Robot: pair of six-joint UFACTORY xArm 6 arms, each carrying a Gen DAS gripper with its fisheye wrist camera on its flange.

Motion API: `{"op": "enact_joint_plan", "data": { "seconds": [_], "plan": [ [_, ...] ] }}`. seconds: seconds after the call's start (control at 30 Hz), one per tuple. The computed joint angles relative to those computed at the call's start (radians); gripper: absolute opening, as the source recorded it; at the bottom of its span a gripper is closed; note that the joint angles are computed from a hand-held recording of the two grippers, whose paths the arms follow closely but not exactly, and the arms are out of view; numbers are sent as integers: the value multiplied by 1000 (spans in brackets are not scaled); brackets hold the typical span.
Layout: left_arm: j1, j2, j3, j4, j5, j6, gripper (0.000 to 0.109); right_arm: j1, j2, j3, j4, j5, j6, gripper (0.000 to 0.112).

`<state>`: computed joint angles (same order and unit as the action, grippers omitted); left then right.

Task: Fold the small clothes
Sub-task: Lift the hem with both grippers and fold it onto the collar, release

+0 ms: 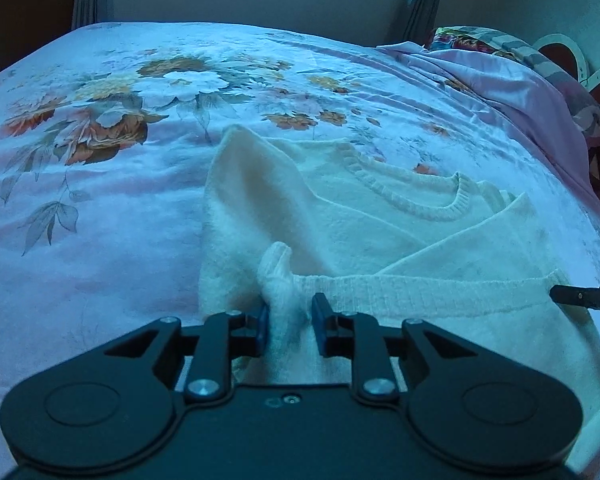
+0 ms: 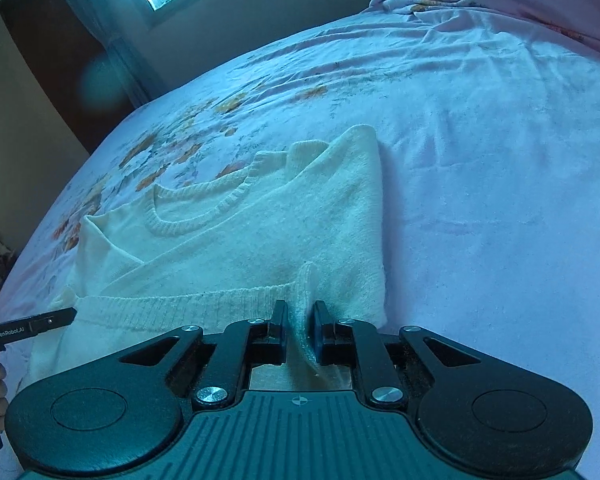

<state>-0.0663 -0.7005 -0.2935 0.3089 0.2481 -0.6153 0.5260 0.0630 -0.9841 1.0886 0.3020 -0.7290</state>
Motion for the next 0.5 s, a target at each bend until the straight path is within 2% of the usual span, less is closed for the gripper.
{"op": "enact_joint_plan", "data": {
  "seconds": [0.03, 0.07, 0.1, 0.17, 0.4, 0.43, 0.5],
  "plan": [
    [-2, 5, -8, 76, 5, -54, 9, 15, -4, 8, -26, -29, 12, 12],
    [-7, 4, -13, 133, 13, -98, 7, 30, -10, 19, -65, -60, 32, 11],
    [-12, 2, -17, 167, 21, -132, 6, 44, -15, 30, -105, -87, 52, 5],
    [-16, -7, -21, 218, 20, -176, 5, 60, -27, 40, -94, -110, 33, 4],
    [13, -4, -67, 214, -51, -186, 5, 78, -24, -21, 18, -166, -95, 3],
    [23, 21, -92, 205, -71, -176, 5, 76, -12, -44, 12, -173, -100, 3],
    [51, 81, -149, 266, -101, -220, 5, 68, 25, -95, -33, -190, -77, 3]
  ]
}}
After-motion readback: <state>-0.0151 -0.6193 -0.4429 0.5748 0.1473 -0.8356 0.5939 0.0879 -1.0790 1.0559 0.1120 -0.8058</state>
